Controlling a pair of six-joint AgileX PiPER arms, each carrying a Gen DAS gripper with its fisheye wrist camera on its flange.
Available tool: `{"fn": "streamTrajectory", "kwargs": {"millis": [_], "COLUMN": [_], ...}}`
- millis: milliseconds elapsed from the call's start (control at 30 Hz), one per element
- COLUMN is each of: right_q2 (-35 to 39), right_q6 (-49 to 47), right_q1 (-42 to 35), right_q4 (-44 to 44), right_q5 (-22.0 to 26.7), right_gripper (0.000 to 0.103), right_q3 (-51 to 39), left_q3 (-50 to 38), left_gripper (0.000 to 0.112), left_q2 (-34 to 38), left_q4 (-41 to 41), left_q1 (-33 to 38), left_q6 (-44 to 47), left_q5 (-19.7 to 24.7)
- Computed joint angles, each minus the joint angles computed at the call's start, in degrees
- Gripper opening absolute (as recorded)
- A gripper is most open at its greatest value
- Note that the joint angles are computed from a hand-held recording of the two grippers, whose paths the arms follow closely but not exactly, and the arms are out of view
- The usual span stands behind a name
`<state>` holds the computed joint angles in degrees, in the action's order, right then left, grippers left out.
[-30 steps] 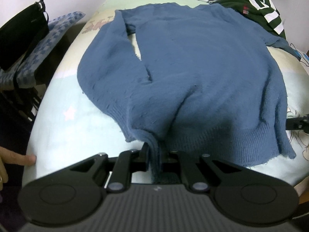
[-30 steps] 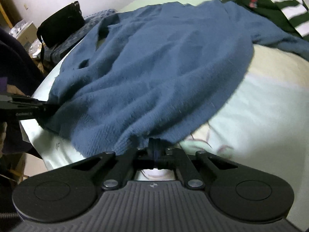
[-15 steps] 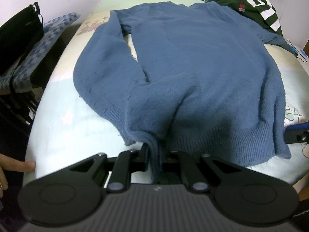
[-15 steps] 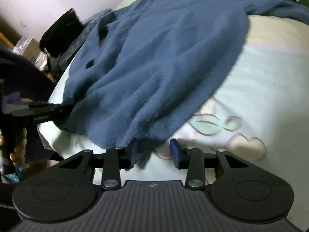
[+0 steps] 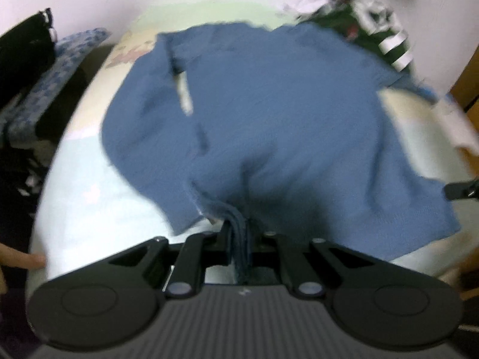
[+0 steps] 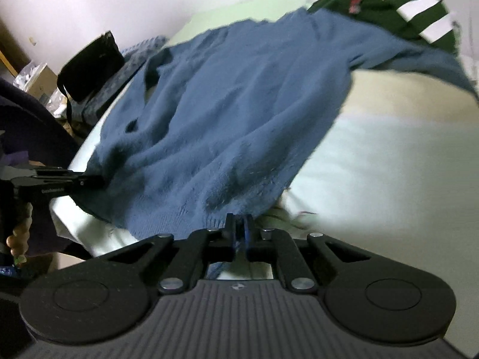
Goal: Fold clothes
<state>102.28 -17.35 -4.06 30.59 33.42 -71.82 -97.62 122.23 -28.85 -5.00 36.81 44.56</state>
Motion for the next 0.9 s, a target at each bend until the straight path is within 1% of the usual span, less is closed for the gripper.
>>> {"fn": "streamTrajectory", "kwargs": {"millis": [67,133,167,233,300,367,400,433,467,500,567,600,667,700,767,800,833,867,900], "right_q2": [-3.0,-4.8,-5.4,-5.6,-4.6,-3.3,-2.9,-2.1,-0.9,0.2,2.4,3.3,5.0,5.8,6.4,6.0,6.0,5.8,5.8], "right_q6": [3.1,6.1,7.0,8.4,10.0,12.0,10.9,9.1,8.9,10.0,10.3,8.3,6.1,6.3,9.4,9.8,10.4,10.5,9.2], "right_q1": [-0.9,-1.2,-1.4,-1.4,-1.2,-1.1,-1.9,-2.7,-3.2,-3.2,-2.9,-2.8,-1.8,-1.1,1.2,2.5,3.7,4.6,4.5], "right_q4": [-4.4,-9.0,-10.9,-13.6,-15.6,-16.1,-13.3,-9.7,-7.9,-7.6,-6.1,-4.1,-2.2,-2.8,-7.4,-9.2,-11.7,-13.7,-13.4], "right_q5": [1.5,2.9,3.8,5.2,5.9,4.2,2.8,1.4,0.3,-0.6,-1.2,-1.0,-0.5,-0.6,-2.0,-3.5,-4.3,-5.2,-5.2], "right_gripper": [0.005,0.005,0.0,0.0,0.0,0.002,0.009,0.011,0.023,0.032,0.039,0.04,0.049,0.053,0.056,0.056,0.049,0.028,0.022], "right_q3": [0.7,1.1,1.3,2.0,2.8,3.7,4.2,4.4,4.1,3.6,2.6,2.2,1.1,0.7,0.6,1.3,1.4,1.8,1.7], "left_q3": [0.8,1.9,2.4,2.2,1.4,1.3,1.5,1.5,1.5,1.2,2.9,3.5,3.2,2.9,2.0,1.9,1.9,2.3,2.7], "left_gripper": [0.002,0.002,0.002,0.002,0.002,0.002,0.002,0.002,0.002,0.002,0.002,0.002,0.002,0.002,0.002,0.002,0.002,0.002,0.002], "left_q2": [-1.7,-2.5,-3.0,-1.7,0.4,1.6,1.8,1.9,1.9,2.0,1.1,0.8,1.0,1.3,1.8,1.8,1.8,1.5,1.2], "left_q4": [-5.0,-4.3,-3.8,-0.6,3.9,5.9,6.2,5.9,5.4,5.6,5.9,7.0,8.8,8.9,9.5,9.7,10.0,9.9,9.9], "left_q1": [0.7,-0.2,-0.7,-1.6,-2.2,-2.3,-2.2,-2.2,-2.1,-2.4,-2.8,-3.2,-3.8,-3.8,-4.1,-4.1,-4.2,-4.3,-4.4], "left_q6": [4.3,5.3,5.7,3.5,-0.9,-3.3,-3.9,-4.0,-4.0,-4.3,-3.6,-3.9,-5.7,-6.5,-8.4,-8.8,-9.3,-9.4,-9.5], "left_q5": [2.0,1.6,1.4,1.5,2.4,2.7,2.6,2.6,2.5,2.4,1.1,0.3,-0.3,-0.3,-0.3,-0.6,-0.9,-1.4,-2.0]}}
